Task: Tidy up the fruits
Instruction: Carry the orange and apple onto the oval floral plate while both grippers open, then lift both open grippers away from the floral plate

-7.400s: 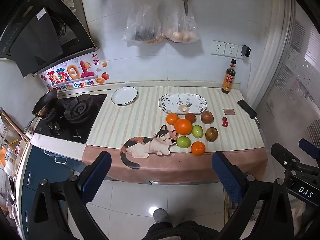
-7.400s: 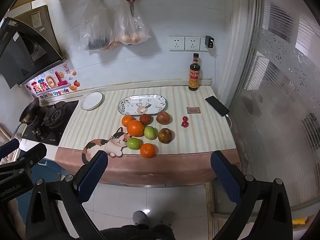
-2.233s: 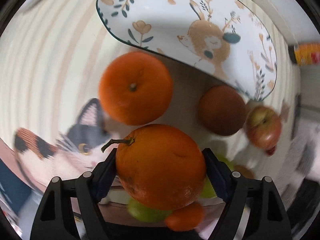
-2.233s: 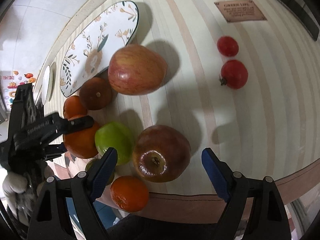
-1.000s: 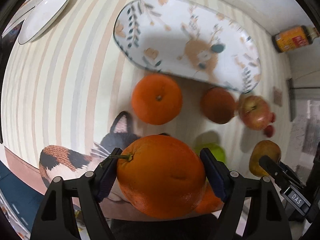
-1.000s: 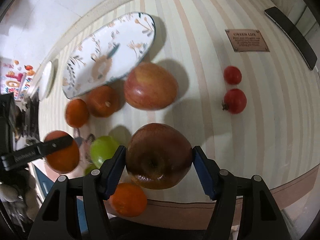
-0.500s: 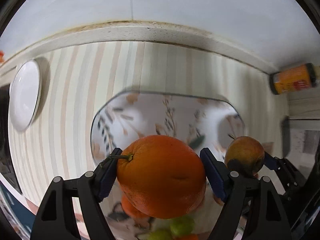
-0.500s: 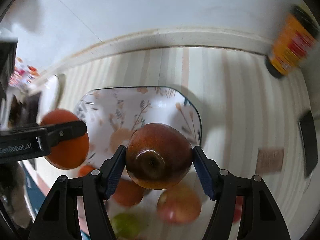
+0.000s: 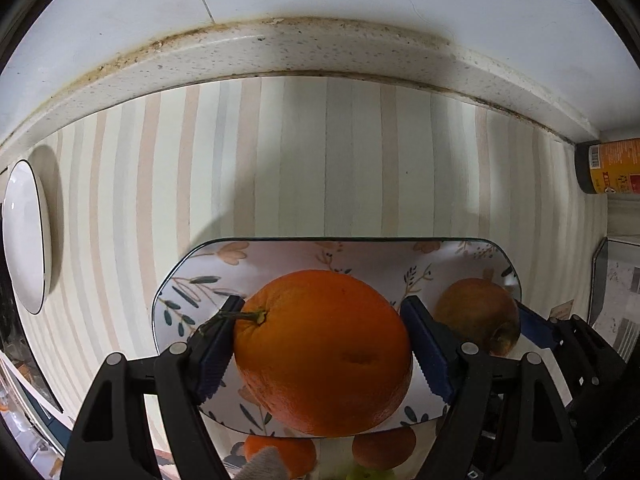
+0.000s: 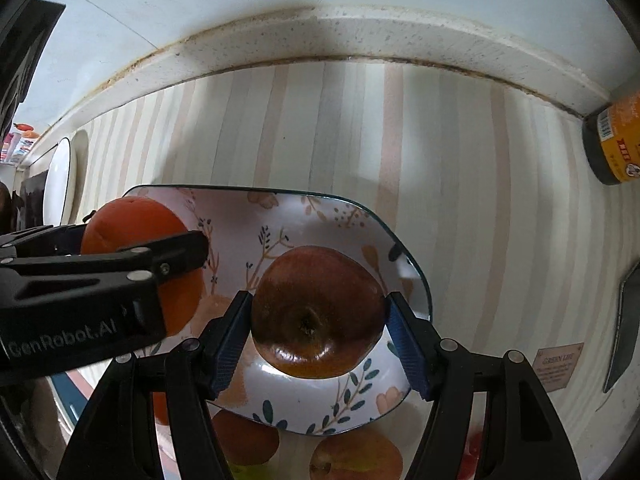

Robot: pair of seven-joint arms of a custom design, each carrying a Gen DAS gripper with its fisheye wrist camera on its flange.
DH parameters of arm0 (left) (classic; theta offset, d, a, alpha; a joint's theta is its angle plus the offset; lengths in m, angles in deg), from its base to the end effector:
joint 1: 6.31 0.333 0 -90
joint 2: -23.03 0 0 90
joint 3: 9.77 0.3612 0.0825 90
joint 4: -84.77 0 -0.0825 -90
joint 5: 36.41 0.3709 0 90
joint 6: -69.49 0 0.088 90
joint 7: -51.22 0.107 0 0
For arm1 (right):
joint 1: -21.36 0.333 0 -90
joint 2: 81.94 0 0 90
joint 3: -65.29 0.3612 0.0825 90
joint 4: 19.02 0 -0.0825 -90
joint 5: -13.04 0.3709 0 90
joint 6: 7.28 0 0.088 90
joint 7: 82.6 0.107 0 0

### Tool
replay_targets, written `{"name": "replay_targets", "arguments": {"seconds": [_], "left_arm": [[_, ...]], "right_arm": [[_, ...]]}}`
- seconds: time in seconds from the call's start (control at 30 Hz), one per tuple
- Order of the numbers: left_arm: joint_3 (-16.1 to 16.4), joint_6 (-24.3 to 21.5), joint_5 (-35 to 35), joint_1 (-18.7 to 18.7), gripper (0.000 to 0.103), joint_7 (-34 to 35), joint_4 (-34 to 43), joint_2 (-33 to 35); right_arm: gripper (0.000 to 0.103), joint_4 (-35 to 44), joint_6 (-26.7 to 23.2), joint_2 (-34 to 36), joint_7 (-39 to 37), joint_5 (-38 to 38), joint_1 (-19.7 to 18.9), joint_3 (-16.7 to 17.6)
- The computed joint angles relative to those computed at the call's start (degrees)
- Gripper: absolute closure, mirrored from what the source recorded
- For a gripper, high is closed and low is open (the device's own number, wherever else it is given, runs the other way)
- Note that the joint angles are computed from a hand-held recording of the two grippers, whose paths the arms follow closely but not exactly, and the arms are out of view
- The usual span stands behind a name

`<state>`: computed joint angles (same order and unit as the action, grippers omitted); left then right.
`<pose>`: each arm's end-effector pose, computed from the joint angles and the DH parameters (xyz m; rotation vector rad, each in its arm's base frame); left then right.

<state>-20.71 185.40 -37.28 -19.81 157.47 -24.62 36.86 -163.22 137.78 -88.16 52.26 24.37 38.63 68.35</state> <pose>0.5444 -0.2408 0.4150 1.2716 -2.7339 -0.0825 0.4253 0.1555 0.3852 -1.4184 2.6356 0.1320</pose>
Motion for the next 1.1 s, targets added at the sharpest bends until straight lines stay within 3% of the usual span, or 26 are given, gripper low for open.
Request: {"name": "replay_targets", "arguments": {"seconds": [0.07, 0.1, 0.13, 0.23, 0.4, 0.73, 0.93, 1.1], "left_arm": [[0.10, 0.48, -0.89, 0.51, 0.020, 0.68, -0.20, -0.48], [0.01, 0.64, -1.13, 0.46, 0.016, 0.64, -0.08, -0.46], [-0.01, 0.15, -1.75, 0.78, 0.011, 1.44, 0.49, -0.56], [0.09, 0.40, -1.77, 1.19, 0.008, 3.10, 0.74, -1.87], [0.55, 5.42, 0.96, 1.69, 0.008, 3.44, -3.31, -6.67], [0.63, 16.46, -1.34, 4.58, 0.008, 3.92, -16.45, -19.19], [2.00, 18.80, -5.72, 6.30, 0.008, 8.83, -22.40, -27.18], [3.72, 17.35, -9.93, 7.25, 0.008, 13.99, -25.31, -32.75]], "right_arm": [[0.023, 0.11, -0.76, -0.44, -0.72, 0.52, 0.01, -0.15], [0.011, 0.20, -1.05, -0.68, -0.30, 0.16, 0.03, 0.02], [0.009, 0.22, -1.55, -1.22, 0.12, -0.41, -0.02, 0.12], [0.009, 0.59, -3.32, -2.31, 1.61, -1.76, -0.11, 0.27], [0.009, -0.48, -6.86, -7.22, 7.69, -6.00, 0.01, 1.33], [0.009, -0.08, -16.55, -15.15, 20.06, -13.75, 2.13, 5.16], [0.009, 3.22, -23.11, -18.08, 28.10, -18.48, 5.19, 8.81], [0.009, 5.71, -25.62, -19.41, 33.43, -21.09, 7.37, 10.74]]}}
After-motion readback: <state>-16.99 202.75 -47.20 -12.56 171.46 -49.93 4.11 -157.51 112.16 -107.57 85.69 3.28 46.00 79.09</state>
